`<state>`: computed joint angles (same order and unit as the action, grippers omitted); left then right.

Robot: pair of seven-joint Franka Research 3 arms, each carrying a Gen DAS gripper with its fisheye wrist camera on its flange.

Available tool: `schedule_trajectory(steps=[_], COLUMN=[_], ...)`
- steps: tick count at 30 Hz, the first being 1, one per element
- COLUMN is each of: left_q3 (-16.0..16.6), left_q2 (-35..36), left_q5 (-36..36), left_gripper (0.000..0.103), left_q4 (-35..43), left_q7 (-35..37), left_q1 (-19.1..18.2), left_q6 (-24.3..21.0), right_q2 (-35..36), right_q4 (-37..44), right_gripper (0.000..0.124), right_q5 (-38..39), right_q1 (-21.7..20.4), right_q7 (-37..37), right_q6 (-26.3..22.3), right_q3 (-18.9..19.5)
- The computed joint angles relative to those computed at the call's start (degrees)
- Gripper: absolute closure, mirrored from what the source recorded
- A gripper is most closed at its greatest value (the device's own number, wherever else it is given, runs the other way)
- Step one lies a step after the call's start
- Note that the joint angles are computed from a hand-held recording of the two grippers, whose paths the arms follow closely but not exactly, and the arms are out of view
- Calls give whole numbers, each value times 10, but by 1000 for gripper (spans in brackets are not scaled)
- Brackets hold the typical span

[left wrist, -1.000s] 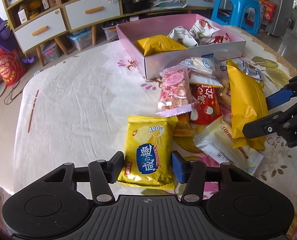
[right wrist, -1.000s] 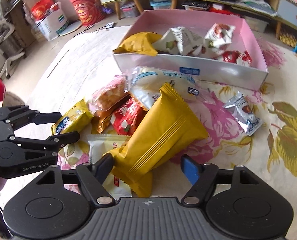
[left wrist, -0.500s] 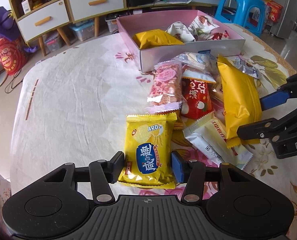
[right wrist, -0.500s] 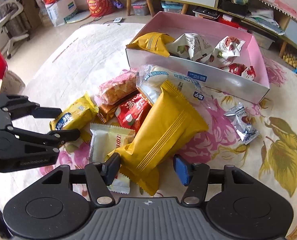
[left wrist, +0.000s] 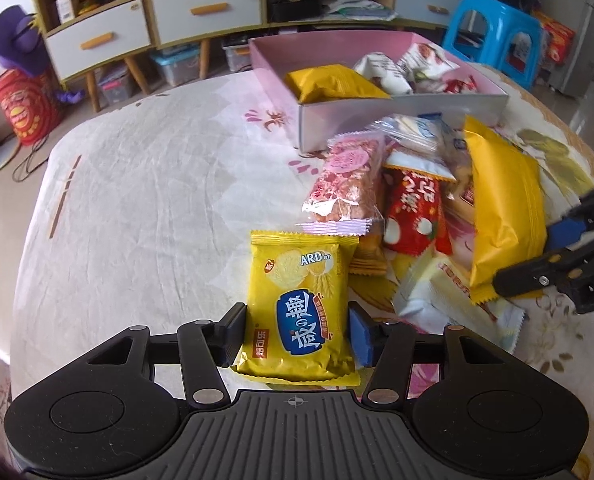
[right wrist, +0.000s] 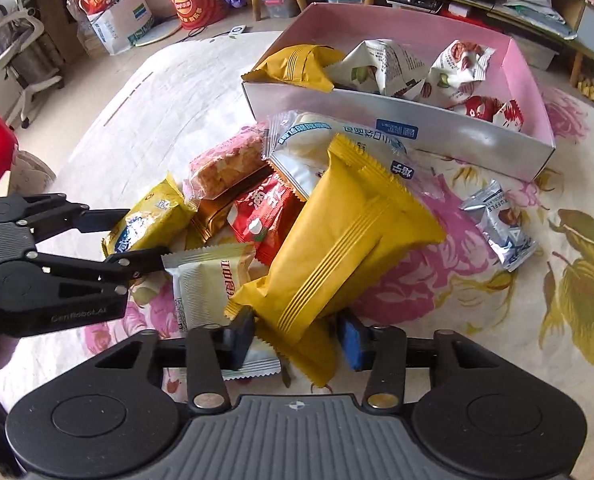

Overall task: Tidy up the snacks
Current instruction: 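Grasp the yellow ARD biscuit pack with the left gripper while the right gripper grasps a yellow pillow pack, then lift both yellow packs and carry them over the pink box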

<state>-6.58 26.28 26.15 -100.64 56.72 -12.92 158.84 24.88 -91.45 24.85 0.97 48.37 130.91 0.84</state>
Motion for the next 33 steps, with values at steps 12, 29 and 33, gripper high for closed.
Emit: schedule_trajectory(steps=[12, 29, 33], left_q3=[4, -4, -23], left_q2=[-12, -44, -46], left_q5=[4, 5, -26], left_gripper=[55, 55, 55], left_q4=[4, -6, -7], left_q7=[-50, -69, -40], left_q1=[-5, 1, 12], left_q6=[-25, -11, -18], right_q2=[-10, -17, -3], right_q4=[-1, 17, 34], right_gripper=[111, 123, 121], right_q5=[35, 111, 95], right_q1=[-21, -51, -47], right_q7=[-16, -31, -6], right_q6=[-3, -3, -14], right_q3=[1, 4, -3])
